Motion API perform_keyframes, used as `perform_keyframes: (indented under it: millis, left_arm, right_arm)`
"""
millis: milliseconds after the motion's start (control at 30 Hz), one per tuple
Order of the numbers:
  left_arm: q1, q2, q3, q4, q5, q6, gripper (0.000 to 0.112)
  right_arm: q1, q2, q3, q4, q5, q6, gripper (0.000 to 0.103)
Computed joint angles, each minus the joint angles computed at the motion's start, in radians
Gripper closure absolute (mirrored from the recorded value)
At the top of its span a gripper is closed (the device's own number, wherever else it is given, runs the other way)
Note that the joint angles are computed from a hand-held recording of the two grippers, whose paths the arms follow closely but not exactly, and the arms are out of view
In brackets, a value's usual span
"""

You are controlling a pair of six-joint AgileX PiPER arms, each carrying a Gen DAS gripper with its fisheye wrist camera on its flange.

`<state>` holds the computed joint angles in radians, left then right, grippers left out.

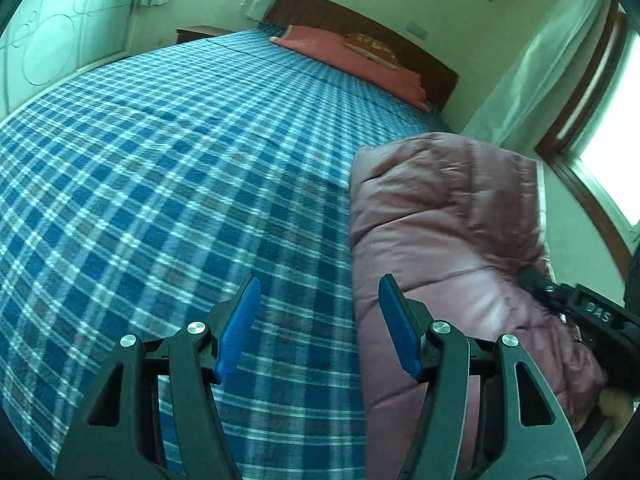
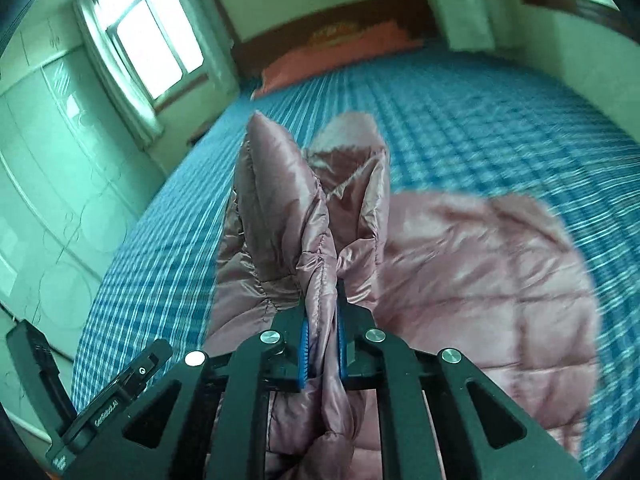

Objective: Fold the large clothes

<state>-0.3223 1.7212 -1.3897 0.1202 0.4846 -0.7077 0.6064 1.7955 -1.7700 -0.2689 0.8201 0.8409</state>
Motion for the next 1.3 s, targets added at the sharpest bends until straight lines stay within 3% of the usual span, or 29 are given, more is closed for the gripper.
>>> perform_keyframes:
  millis: [200,300,367,567,700,833,967,1000,1033,1067,1200,1300]
  left_arm:
    - [-0.081,0.077,-0.12,-0.18,0.006,0.176,0.045]
    - [-0.145,0.157,-0.226,-0.182,0.055,0.193,0.044]
    - [-0.19,0.22,-0.301,-0.116,0.097,0.148,0.044]
    - [-0.291,0.393,-0.486,0.132,0.253,-0.001,0.043]
    - [-0.28,0.347,-0.434,0.129,0.225,-0.01,0.044]
    - [-0.26,0.22,-0.275,0.108,0.116,0.001,0.044]
    - [-0.259,0.165,-0.208,0.016,0.07,0.1,0.044]
    - [-0.266,0.165,-0.203,0.011,0.075,0.118,0.043]
    - [-0.279,0.176,-0.208,0.04,0.098,0.111,0.043]
    - [-0.294,0.185,-0.212,0.077,0.119,0.085,0.043]
    - [-0.316,0.25,-0.245,0.148,0.172,0.041,0.043]
    - [-0.316,0.292,-0.262,0.153,0.171,0.035,0.042]
  right_arm:
    - [-0.094,-0.242,0.315,-0.157,-0.035,0.144,0.093]
    - [-0.208,-0.318,0.5,-0.046,-0.122,0.108,0.093]
    - [-0.274,-0.331,0.598,0.045,-0.191,0.051,0.093]
    - [-0.298,-0.312,0.714,0.035,-0.305,0.074,0.083]
    - [-0.311,-0.362,0.739,0.08,-0.292,0.036,0.068]
    - [-0.315,-0.479,0.797,0.123,-0.266,0.021,0.049]
    - [-0.224,-0.569,0.855,0.075,-0.209,0.123,0.049]
    - [-0.206,-0.57,0.863,0.066,-0.197,0.141,0.054]
    - [-0.191,-0.566,0.864,0.068,-0.185,0.148,0.066]
    - [-0.178,-0.556,0.877,0.072,-0.183,0.155,0.069]
    - [-0.194,-0.484,0.949,0.124,-0.294,0.133,0.069]
    - [-0.174,-0.447,0.962,0.011,-0.338,0.235,0.069]
